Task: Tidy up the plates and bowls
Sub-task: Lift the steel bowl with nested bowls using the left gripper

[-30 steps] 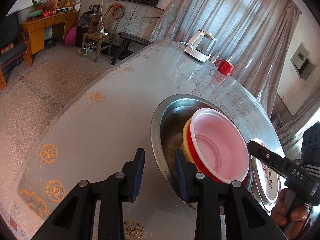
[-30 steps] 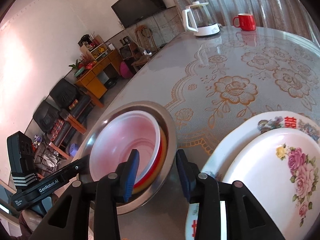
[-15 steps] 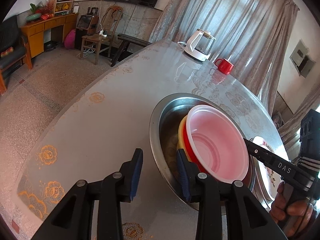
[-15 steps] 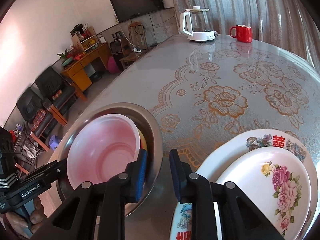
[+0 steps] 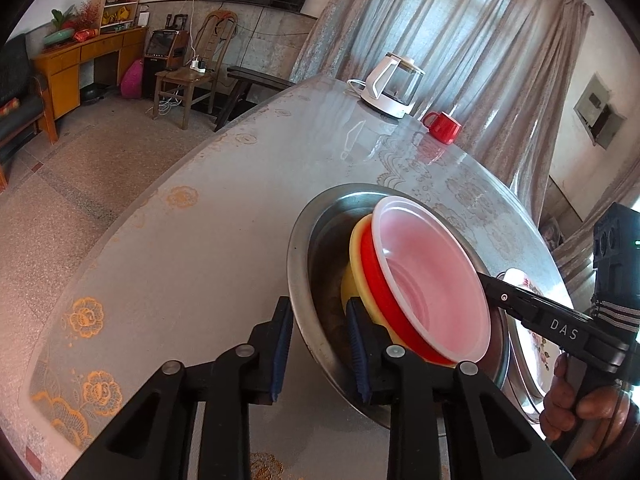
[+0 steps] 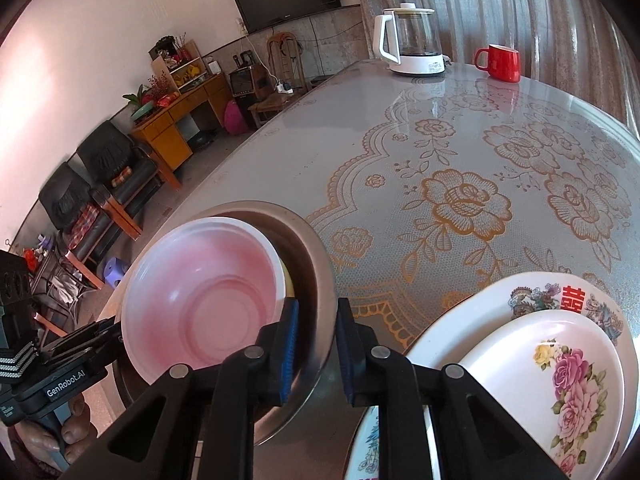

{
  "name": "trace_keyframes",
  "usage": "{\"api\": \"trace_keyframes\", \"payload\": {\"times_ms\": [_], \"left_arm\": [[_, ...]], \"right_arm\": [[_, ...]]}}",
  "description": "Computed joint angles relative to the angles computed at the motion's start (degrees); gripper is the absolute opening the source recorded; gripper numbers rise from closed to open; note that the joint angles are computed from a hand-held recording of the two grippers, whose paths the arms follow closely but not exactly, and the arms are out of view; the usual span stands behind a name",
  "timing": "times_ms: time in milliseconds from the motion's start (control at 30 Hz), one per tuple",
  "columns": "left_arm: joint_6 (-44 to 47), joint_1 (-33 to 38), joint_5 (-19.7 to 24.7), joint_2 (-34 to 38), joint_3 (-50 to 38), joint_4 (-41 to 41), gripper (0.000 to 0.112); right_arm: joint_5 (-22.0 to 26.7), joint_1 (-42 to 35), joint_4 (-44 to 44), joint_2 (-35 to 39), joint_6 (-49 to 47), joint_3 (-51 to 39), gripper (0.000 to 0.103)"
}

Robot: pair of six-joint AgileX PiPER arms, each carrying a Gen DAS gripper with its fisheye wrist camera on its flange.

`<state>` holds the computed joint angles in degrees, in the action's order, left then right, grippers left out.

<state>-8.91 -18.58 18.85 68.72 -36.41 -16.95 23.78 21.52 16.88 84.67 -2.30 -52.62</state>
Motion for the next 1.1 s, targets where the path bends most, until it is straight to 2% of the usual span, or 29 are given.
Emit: {"api": "trace_keyframes", "payload": {"times_ms": [67,133,200,267,333,367,400,467,533,700,800,1000,1100], "left_arm": [[-2.5,-0.4,0.0,0.1,-0.2,2.5,0.029],[-4.3,-0.7,0.1,0.3,-0.4,4.4,0.032],[-4.3,-0.6,0.3,0.0,-0.3,4.5,0.032],[-4.4,-1.0,0.0,-0.2,-0.2,5.0,0.029],[-1.4,-1.0,-0.8,-0.6,0.4,2.3,0.021],[-2.1,-1.2,-0.7,-0.8,0.5,3.2,0.021],[-2.1,-1.3,-0.8,-1.1,0.8,3.3,0.021],[3.2,-0.2,-1.3,-1.8,1.8,-1.8,0.021],[5.2,0.3,-1.3,-2.4,2.3,-3.8,0.021],[-2.7,-1.3,-1.6,-2.9,2.4,3.0,0.021],[-11.2,-3.4,-1.4,-3.5,2.6,11.8,0.021],[-18.8,-5.5,-0.2,-5.1,3.2,19.1,0.021],[-19.9,-5.9,0.5,-5.9,3.4,19.9,0.021]], "right_arm": [[0.3,-0.5,1.0,0.3,-1.0,-0.2,0.018],[1.2,-0.9,-0.4,1.8,0.7,-1.1,0.030],[0.3,-0.9,-0.3,1.9,1.0,-0.6,0.031],[0.2,0.2,-3.5,1.8,3.6,-0.6,0.028],[0.0,0.6,-2.8,1.6,2.8,-0.4,0.019],[0.0,0.8,-2.2,1.5,2.4,-0.4,0.016],[-0.4,1.5,-4.0,1.4,3.9,-0.5,0.014],[-0.6,3.1,-9.8,1.1,8.9,-0.5,0.014],[-0.5,2.8,-8.1,1.0,7.5,-0.4,0.014],[-0.4,3.7,-9.8,1.9,10.8,-0.9,0.016],[-0.5,3.8,-9.6,1.9,11.1,-0.7,0.015],[-2.0,3.6,-6.5,0.0,9.0,1.9,0.014],[-2.4,3.6,-5.1,-0.6,8.2,2.9,0.014]]}}
